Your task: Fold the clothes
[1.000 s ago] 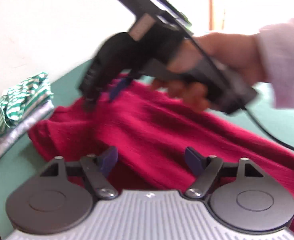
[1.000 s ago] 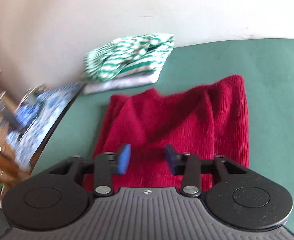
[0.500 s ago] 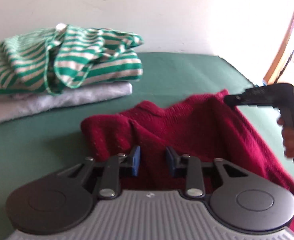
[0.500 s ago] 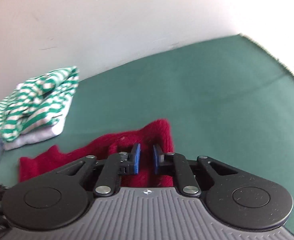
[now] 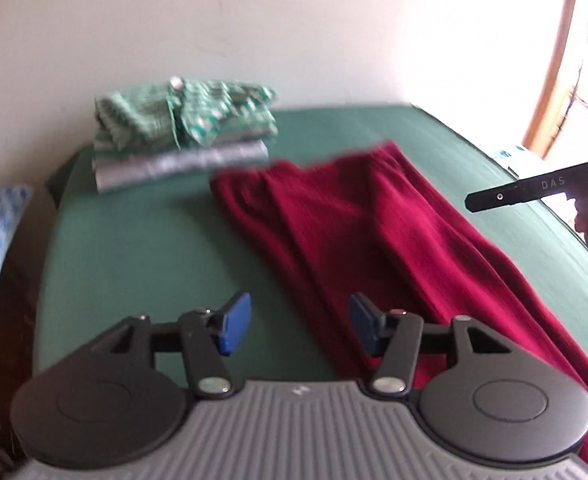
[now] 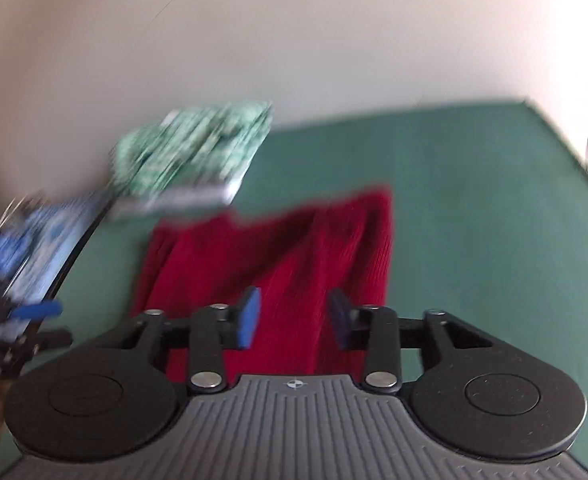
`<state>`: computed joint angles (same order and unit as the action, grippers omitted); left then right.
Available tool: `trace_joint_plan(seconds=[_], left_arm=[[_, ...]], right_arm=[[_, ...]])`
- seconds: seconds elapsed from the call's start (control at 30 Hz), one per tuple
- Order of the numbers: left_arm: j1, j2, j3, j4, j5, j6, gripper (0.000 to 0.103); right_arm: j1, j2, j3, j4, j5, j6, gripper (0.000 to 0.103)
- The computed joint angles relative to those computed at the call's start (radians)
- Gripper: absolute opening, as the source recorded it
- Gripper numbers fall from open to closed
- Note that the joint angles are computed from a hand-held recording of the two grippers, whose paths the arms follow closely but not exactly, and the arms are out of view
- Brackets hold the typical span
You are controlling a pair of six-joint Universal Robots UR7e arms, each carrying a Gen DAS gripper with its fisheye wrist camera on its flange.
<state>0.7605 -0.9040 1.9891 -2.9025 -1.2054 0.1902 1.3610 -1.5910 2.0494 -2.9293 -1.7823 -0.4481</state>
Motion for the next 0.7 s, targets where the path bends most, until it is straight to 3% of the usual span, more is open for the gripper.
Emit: trace_joint_plan(seconds=[0.17, 0.33, 0.4, 0.47, 0.57, 0.63, 0.7], left_arm=[[-0.105, -0.211, 0.260, 0.134, -0.049, -0.266, 0.049], [-0.244, -0.319, 0.434, 0.161, -0.062, -0.509, 0.057], [-0.283, -0.336, 0.474, 0.165, -0.098, -0.584, 0.064], [-0.333, -0.343, 0.520, 0.138, -0.088, -0.659, 0.071], [-0.371, -0.346, 0.572, 0.060, -0.099, -0.745, 0.077], [-0.368, -0.332, 0.590, -0.006, -0.114, -0.774, 0.077], [-0.353, -0.307, 0.597, -0.075, -0.120, -0.791, 0.081]], right_arm=[[-0.036, -0.326, 0.279, 0.178, -0.038, -0.086, 0.044], [-0.125, -0.579, 0.448, 0.269, -0.013, -0.105, 0.053], [-0.205, -0.698, 0.499, 0.313, 0.053, -0.107, 0.056], [-0.316, -0.812, 0.513, 0.438, 0.182, -0.143, 0.057], [-0.533, -0.993, 0.514, 0.687, 0.404, -0.258, 0.057], [-0.646, -1.058, 0.510, 0.803, 0.518, -0.324, 0.058], [-0.671, -1.060, 0.502, 0.858, 0.560, -0.316, 0.058]])
